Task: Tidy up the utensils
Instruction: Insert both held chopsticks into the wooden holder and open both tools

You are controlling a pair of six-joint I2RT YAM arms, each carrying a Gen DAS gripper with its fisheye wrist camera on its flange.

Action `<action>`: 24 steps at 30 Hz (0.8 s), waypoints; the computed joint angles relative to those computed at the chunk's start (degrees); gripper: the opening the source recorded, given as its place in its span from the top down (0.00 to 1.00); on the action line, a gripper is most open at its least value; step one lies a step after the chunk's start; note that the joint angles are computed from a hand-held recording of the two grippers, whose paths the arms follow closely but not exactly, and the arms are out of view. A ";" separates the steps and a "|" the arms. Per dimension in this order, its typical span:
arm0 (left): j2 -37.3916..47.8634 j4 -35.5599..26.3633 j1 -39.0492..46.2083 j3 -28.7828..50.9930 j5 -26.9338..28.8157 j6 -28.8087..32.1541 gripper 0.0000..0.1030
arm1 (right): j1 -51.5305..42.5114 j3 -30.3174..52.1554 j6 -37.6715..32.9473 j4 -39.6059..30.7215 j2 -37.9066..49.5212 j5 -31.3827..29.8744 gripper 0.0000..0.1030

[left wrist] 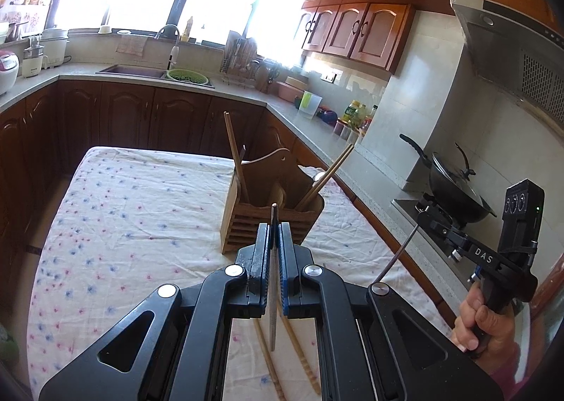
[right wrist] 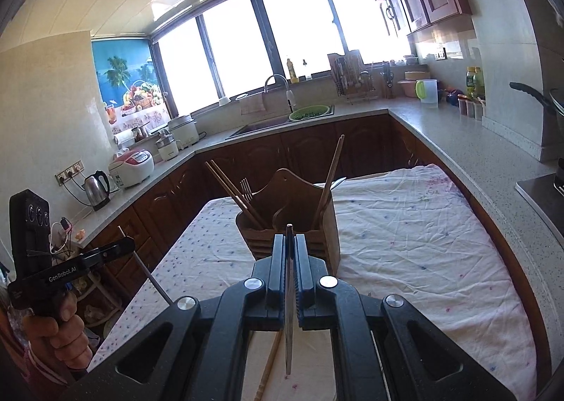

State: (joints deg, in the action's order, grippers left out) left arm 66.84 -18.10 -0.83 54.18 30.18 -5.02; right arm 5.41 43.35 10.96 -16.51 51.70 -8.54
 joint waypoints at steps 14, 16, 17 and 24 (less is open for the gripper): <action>5.80 5.68 -2.94 10.52 -4.83 -2.86 0.96 | -3.20 10.37 -0.16 5.81 9.62 -1.76 0.96; 7.75 6.55 -3.66 13.45 -5.90 -3.43 0.96 | -3.65 12.81 0.42 7.10 11.97 -1.94 0.96; 8.74 7.35 -4.08 14.82 -6.70 -3.67 0.96 | -3.77 14.01 0.70 7.92 13.11 -1.71 0.96; 19.30 11.76 -6.96 25.60 -13.28 -5.85 0.96 | -4.78 21.86 3.38 13.75 22.19 0.59 0.96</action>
